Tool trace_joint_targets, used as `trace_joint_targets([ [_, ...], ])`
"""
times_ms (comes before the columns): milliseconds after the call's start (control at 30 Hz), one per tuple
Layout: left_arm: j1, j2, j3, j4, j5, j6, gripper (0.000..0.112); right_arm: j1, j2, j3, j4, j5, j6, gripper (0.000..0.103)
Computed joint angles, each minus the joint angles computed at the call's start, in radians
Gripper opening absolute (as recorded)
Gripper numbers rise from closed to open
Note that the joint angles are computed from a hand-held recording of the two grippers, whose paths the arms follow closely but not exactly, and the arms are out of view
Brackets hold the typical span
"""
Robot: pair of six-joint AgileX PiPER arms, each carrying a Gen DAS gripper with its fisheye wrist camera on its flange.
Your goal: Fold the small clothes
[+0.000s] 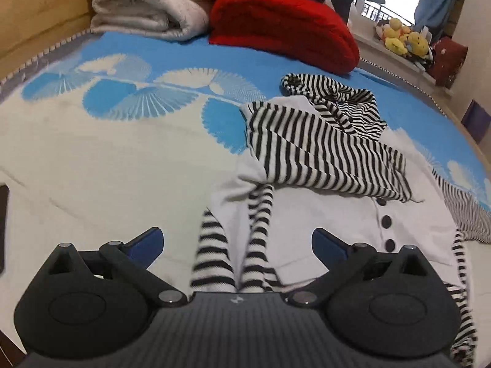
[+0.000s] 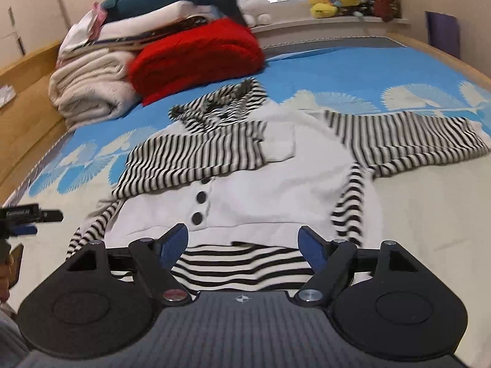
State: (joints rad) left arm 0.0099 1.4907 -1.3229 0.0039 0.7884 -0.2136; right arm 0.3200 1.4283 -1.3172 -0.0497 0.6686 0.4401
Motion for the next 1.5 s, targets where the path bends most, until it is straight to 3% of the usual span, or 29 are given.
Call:
trace_joint_targets([
  [233,-0.034,0.045,-0.041,0.101,0.007,-0.100,0.103,-0.188,-0.067,0.068,0.175,0.016,0.013,0.080],
  [400,-0.052,0.098,-0.091,0.110,0.027,-0.120,0.103,-0.301,-0.048,0.077,0.366,0.074,-0.087,0.080],
  [667,-0.102,0.194,-0.186,0.203,0.007,-0.215,0.103,-0.406,0.017,-0.049,0.309,0.084,-0.054,0.080],
  [767,-0.077,0.256,-0.262,0.149,0.043,-0.217,0.103,-0.521,0.125,-0.165,0.229,0.065,0.038,0.081],
  [867,-0.055,0.293,-0.311,0.108,0.058,-0.231,0.103,-0.641,0.321,-0.349,0.145,0.083,0.127,0.081],
  [1000,-0.057,0.350,-0.371,0.135,0.085,-0.272,0.103,-0.771,0.535,-0.475,0.181,0.025,0.240,0.081],
  [1133,-0.048,0.414,-0.435,0.149,0.115,-0.296,0.103,-0.815,0.711,-0.646,0.229,0.074,0.217,0.082],
  [1267,-0.033,0.468,-0.495,0.168,0.148,-0.342,0.103,-0.783,0.805,-0.750,0.087,0.003,0.230,0.094],
  [1333,-0.020,0.495,-0.532,0.153,0.174,-0.350,0.103,-0.754,0.815,-0.714,-0.016,-0.093,0.308,0.098],
  [1367,-0.012,0.504,-0.547,0.136,0.186,-0.349,0.103,-0.743,0.831,-0.733,-0.052,-0.093,0.310,0.087],
  [1400,-0.001,0.508,-0.554,0.112,0.191,-0.344,0.103,-0.750,0.840,-0.734,-0.047,-0.112,0.273,0.025],
  [1433,0.008,0.507,-0.557,0.092,0.193,-0.342,0.103,-0.755,0.867,-0.775,-0.002,-0.099,0.237,0.008],
  [1500,0.017,0.504,-0.562,0.084,0.202,-0.353,0.103,-0.768,0.880,-0.810,0.046,-0.084,0.286,0.008],
])
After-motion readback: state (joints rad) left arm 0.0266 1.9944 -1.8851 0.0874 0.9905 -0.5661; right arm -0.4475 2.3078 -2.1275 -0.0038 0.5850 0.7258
